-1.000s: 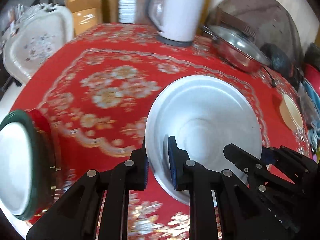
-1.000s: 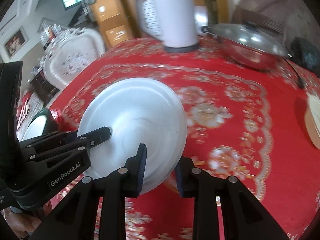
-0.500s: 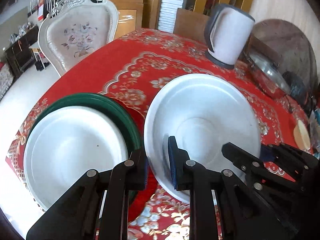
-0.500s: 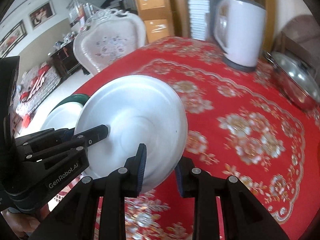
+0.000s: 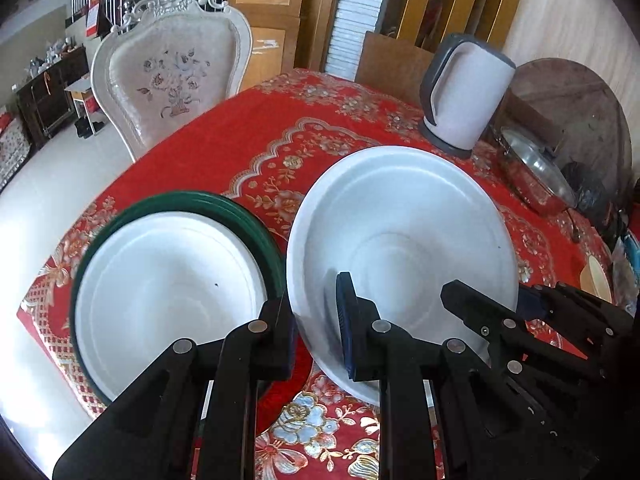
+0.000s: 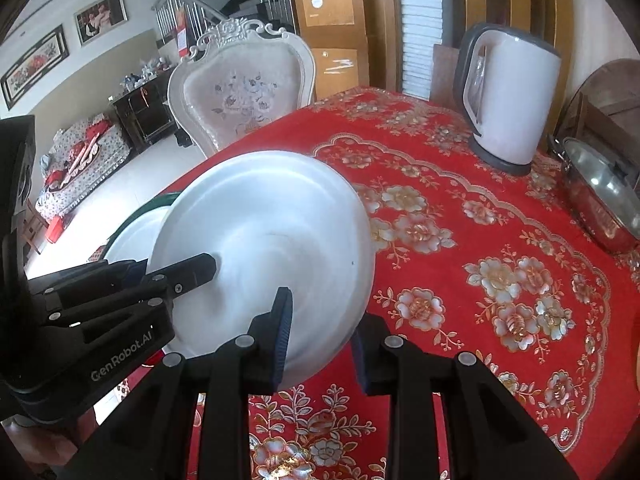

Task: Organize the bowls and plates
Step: 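Carry the small white bowl with the left gripper to the stack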

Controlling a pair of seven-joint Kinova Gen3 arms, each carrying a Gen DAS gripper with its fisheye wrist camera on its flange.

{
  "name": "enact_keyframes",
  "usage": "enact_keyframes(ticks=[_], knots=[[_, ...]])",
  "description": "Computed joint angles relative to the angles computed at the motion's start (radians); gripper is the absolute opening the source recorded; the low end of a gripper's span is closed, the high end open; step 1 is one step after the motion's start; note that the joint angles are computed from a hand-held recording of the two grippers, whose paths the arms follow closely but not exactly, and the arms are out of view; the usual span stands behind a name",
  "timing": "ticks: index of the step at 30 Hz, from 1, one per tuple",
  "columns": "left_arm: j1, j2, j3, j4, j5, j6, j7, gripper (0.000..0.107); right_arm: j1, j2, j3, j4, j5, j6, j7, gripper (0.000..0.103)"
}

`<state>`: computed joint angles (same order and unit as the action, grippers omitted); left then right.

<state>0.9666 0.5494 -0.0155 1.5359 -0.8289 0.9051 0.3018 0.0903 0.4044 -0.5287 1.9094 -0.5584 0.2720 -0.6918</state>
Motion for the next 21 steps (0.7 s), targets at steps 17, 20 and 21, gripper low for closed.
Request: enact_keyframes(ticks=[17,20,21], knots=[[-0.006,-0.076,0.048,0.163,-0.040,0.114,0.184,0.017,-0.155,0.027,0.029,-0.038,0.046,0.017,-0.037,0.028],[-0.021,-0.092,0.059,0.202,-0.042,0.099,0.219,0.017,-0.215,0.035,0.061,-0.051,0.085,0.022,-0.079,0.028],[-0.025,-0.096,0.062,0.213,-0.043,0.097,0.229,0.018,-0.229,0.038,0.067,-0.055,0.096,0.022,-0.090,0.028]])
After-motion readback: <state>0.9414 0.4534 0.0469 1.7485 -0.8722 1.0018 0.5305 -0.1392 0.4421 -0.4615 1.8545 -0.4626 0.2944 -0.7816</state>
